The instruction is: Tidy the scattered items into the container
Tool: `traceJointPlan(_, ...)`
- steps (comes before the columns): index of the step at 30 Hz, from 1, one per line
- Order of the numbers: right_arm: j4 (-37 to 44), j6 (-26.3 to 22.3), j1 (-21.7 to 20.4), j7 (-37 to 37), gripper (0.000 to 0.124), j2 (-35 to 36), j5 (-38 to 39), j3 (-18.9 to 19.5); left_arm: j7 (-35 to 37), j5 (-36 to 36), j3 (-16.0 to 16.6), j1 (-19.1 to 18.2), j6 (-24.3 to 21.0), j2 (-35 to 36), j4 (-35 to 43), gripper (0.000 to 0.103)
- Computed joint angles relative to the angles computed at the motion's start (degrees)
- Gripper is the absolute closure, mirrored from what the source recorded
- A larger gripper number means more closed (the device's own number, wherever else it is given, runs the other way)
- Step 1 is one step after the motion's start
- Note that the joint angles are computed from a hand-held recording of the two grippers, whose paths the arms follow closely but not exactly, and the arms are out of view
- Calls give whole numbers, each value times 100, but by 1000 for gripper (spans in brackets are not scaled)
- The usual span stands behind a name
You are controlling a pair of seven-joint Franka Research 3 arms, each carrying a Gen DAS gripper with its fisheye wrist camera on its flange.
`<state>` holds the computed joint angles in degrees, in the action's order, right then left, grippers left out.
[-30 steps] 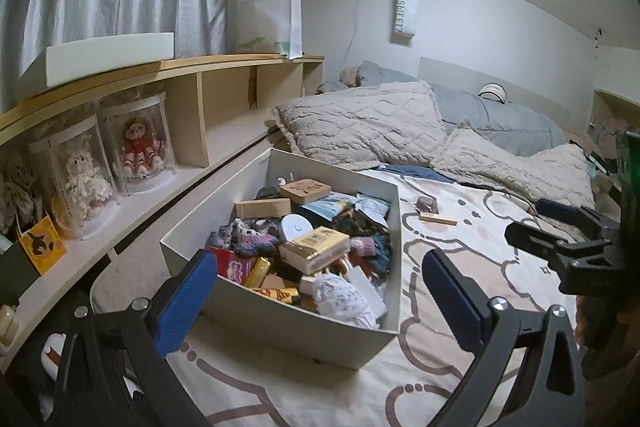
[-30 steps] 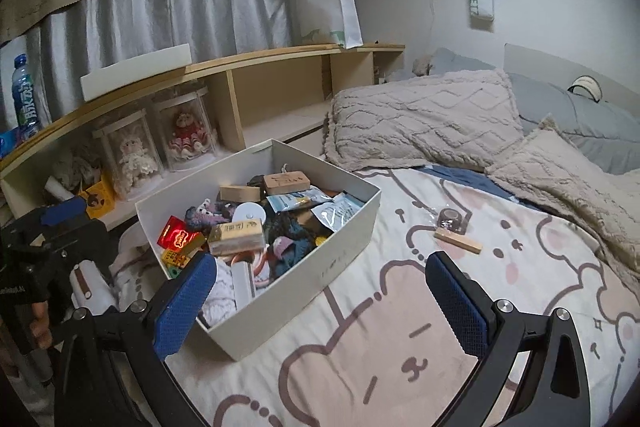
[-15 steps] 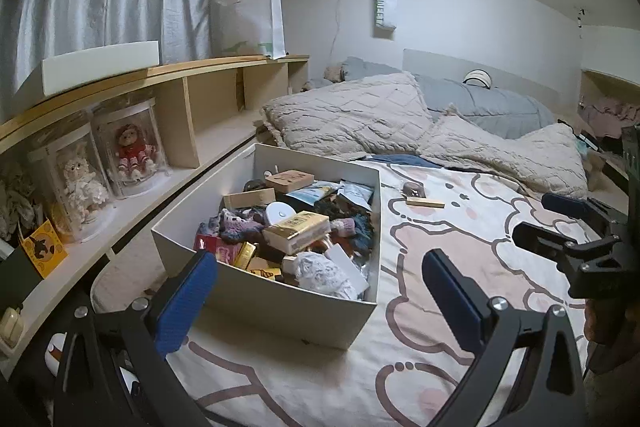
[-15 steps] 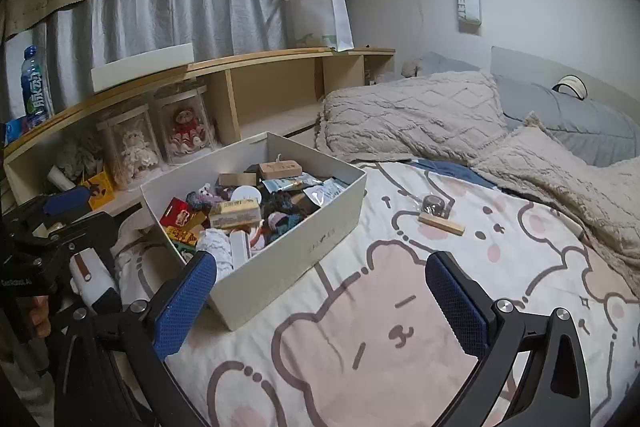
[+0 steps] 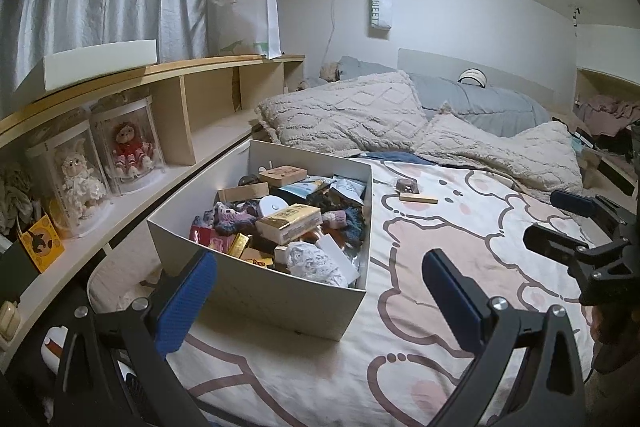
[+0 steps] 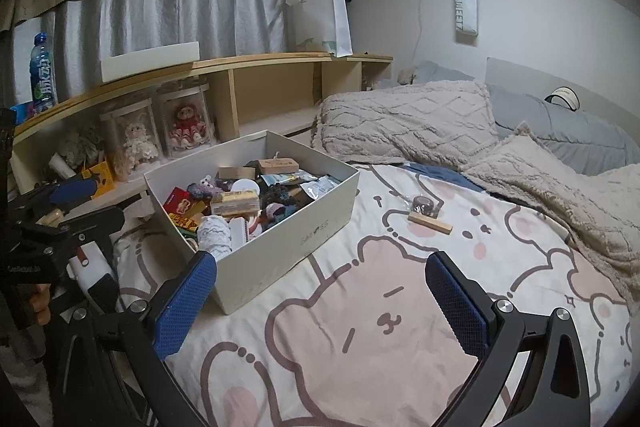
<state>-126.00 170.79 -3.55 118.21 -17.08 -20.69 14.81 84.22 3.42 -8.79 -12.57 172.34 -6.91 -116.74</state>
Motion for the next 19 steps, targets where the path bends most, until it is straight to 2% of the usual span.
traceJointPlan(13,-46,-54,5,13,21,-65,-27,16,-82,95,-15,16,1,-24,-29,0)
traceJointPlan(19,-64,-53,7,32,21,-74,-15,17,91,-95,31,-65,16,-23,-49,0)
